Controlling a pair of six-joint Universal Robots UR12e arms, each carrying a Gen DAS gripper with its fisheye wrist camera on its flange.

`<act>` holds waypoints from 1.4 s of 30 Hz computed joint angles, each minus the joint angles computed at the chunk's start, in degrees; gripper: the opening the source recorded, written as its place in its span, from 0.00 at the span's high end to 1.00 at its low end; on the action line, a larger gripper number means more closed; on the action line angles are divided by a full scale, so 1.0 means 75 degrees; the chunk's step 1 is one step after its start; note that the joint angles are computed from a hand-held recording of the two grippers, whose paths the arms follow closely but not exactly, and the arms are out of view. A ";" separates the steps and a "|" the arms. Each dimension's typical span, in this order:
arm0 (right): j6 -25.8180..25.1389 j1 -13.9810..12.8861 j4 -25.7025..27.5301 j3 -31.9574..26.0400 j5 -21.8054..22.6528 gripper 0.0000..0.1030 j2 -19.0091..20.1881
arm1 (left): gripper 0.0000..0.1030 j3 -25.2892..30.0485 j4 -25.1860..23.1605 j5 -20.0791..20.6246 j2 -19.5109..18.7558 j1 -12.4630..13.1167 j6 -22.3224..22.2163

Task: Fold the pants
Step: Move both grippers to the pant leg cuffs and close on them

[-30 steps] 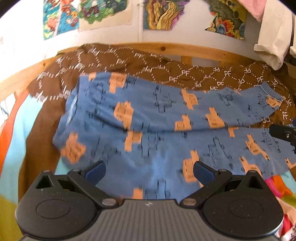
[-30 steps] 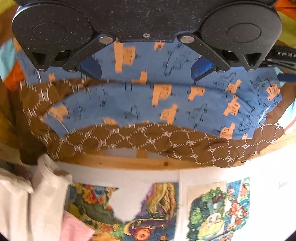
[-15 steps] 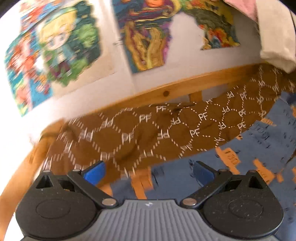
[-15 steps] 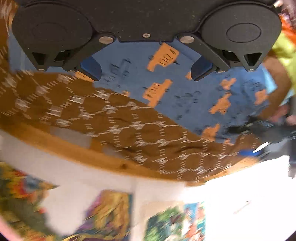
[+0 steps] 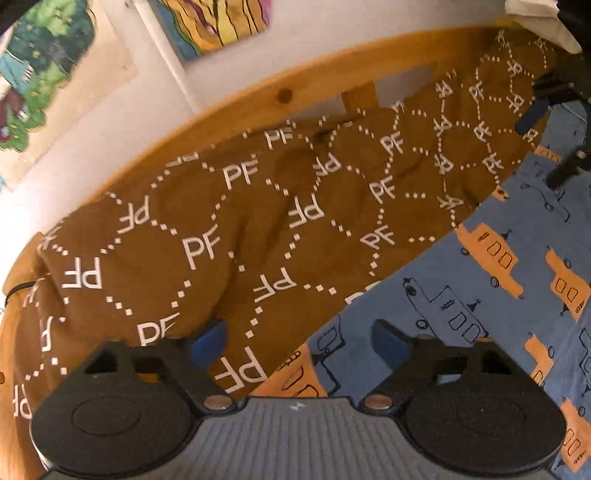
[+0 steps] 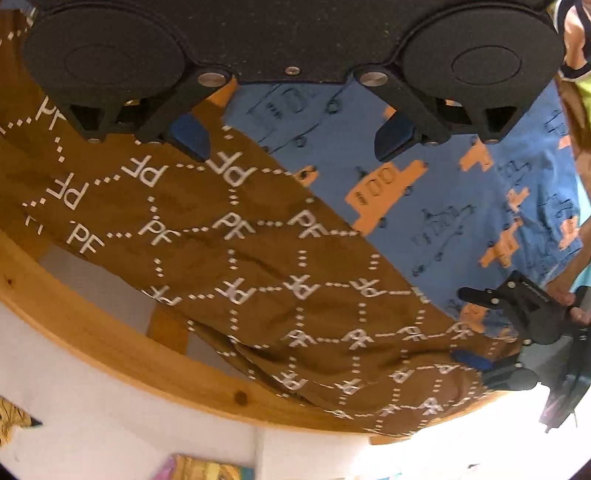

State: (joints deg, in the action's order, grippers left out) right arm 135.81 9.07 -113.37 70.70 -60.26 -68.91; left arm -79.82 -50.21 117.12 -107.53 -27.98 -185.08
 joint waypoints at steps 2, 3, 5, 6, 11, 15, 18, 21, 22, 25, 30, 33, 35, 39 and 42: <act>0.0091 0.0007 0.0110 -0.0151 -0.0133 0.17 0.0128 | 0.29 0.0117 -0.0312 -0.0201 -0.0031 0.0065 0.0078; 0.0057 0.0019 0.0323 -0.0275 -0.0222 0.23 0.0202 | 0.35 0.0134 -0.0415 -0.0300 -0.0031 0.0095 0.0178; -0.0181 0.0056 0.0715 -0.0492 -0.0423 0.37 0.0331 | 0.43 0.0202 -0.0622 -0.0388 -0.0044 0.0106 0.0384; -0.0317 0.0074 0.0812 -0.0527 -0.0530 0.42 0.0348 | 0.48 0.0209 -0.0684 -0.0421 -0.0040 0.0110 0.0490; -0.0188 0.0086 0.1196 -0.0679 -0.0714 0.42 0.0458 | 0.76 0.0258 -0.0943 -0.0363 -0.0026 0.0094 0.0713; 0.0307 0.0131 0.0634 -0.0423 -0.0942 0.90 0.0355 | 0.95 0.0383 -0.1203 -0.0166 -0.0071 0.0037 0.0567; 0.0063 0.0145 0.0474 -0.0200 -0.0924 0.98 0.0161 | 0.99 0.0410 -0.1245 0.0068 -0.0045 -0.0028 0.0365; -0.0033 0.0144 0.0170 0.0072 -0.0932 0.99 -0.0048 | 0.99 0.0359 -0.1195 0.0206 0.0045 -0.0046 0.0105; 0.0053 0.0152 -0.0151 0.0212 -0.0979 0.99 -0.0131 | 0.99 0.0339 -0.1143 0.0200 0.0066 -0.0049 0.0018; 0.0404 0.0148 -0.1075 0.0470 -0.1008 1.00 -0.0266 | 1.00 0.0266 -0.0937 0.0330 0.0122 -0.0072 -0.0125; 0.0897 0.0272 -0.2714 0.0548 -0.1286 1.00 -0.0221 | 1.00 0.0242 -0.0232 0.0982 0.0134 -0.0120 -0.0403; 0.1082 0.0399 -0.3372 0.0329 -0.1571 1.00 0.0015 | 1.00 0.0321 0.0001 0.1323 0.0089 -0.0063 -0.0680; 0.1206 0.0503 -0.3562 0.0131 -0.1751 1.00 0.0216 | 1.00 0.0460 -0.0173 0.1348 -0.0006 0.0004 -0.0887; 0.1226 0.0758 -0.3351 -0.0205 -0.2284 1.00 0.0582 | 1.00 0.0572 -0.0639 0.1423 -0.0151 0.0101 -0.1139; 0.1229 0.0855 -0.3159 -0.0283 -0.2509 0.99 0.0720 | 0.94 0.0508 -0.0729 0.1188 -0.0128 0.0185 -0.1344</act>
